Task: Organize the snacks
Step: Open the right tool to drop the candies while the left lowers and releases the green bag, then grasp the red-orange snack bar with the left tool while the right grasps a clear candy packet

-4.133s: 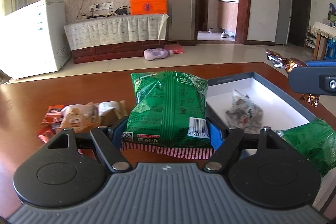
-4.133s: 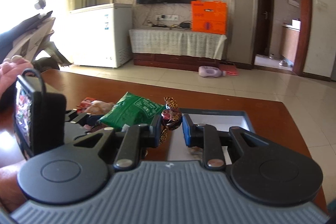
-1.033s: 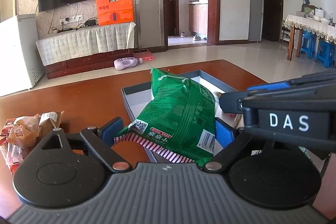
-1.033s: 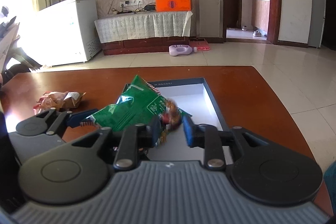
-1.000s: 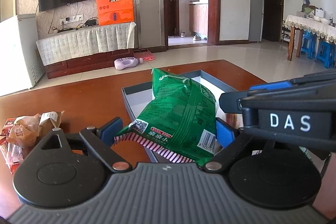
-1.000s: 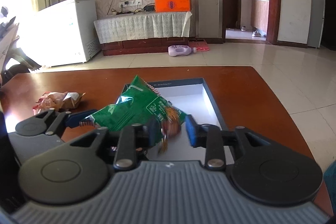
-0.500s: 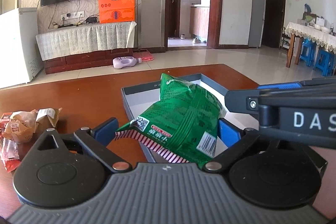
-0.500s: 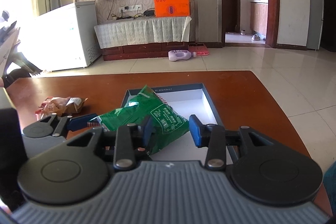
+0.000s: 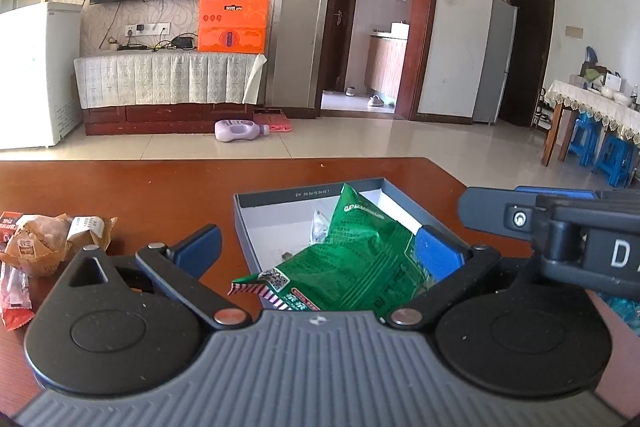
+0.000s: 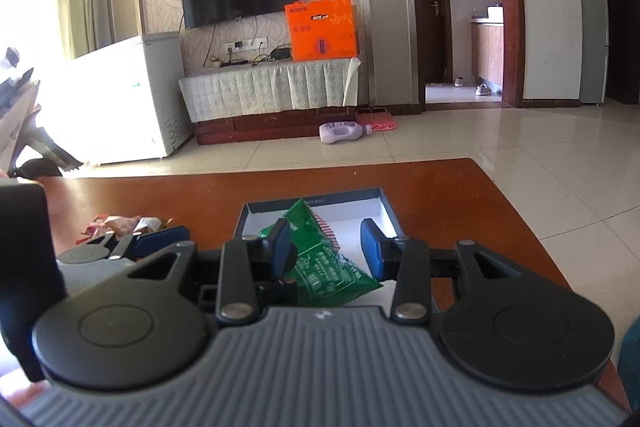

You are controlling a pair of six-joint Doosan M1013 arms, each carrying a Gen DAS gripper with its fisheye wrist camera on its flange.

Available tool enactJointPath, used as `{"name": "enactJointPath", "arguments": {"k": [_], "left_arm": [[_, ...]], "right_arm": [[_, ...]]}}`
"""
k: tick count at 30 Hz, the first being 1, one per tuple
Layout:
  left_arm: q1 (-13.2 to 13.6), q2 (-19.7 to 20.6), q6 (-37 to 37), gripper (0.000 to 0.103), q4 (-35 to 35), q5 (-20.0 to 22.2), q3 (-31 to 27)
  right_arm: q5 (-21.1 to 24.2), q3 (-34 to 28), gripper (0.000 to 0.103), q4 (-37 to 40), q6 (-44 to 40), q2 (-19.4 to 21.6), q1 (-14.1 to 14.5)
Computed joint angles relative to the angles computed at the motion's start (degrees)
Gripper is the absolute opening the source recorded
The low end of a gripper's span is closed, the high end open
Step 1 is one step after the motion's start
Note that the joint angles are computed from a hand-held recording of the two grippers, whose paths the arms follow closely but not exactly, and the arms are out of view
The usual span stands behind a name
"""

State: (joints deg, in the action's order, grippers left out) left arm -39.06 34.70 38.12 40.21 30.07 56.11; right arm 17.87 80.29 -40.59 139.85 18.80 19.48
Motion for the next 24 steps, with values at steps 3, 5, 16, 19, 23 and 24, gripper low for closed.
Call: {"name": "enactJointPath", "arguments": {"k": [3, 5, 16, 19, 23, 24], "left_arm": [[-0.03, -0.09, 1.08, 0.103, -0.25, 0.32, -0.11], [-0.03, -0.27, 0.70, 0.103, 0.71, 0.84, -0.08], [0.92, -3.65, -6.75, 0.103, 8.84, 3.90, 3.61], [1.87, -4.82, -8.92, 0.103, 10.93, 5.04, 4.97], [3.47, -6.34, -11.24, 0.103, 13.55, 7.09, 6.94], [3.98, -6.89, -11.98, 0.103, 14.31, 7.63, 7.70]], "right_arm": [[0.28, -0.12, 0.041, -0.59, 0.98, 0.08, 0.05], [0.17, -0.21, 0.041, -1.02, 1.63, 0.12, 0.16], [-1.43, -0.33, 0.041, -5.90, 8.12, 0.32, 1.31], [-2.32, -0.71, 0.041, -3.53, 6.34, 0.60, 1.65], [-2.93, -1.98, 0.041, 3.31, -1.25, 1.41, 2.37], [-3.06, -2.39, 0.041, 5.22, -3.40, 1.66, 2.61]]}}
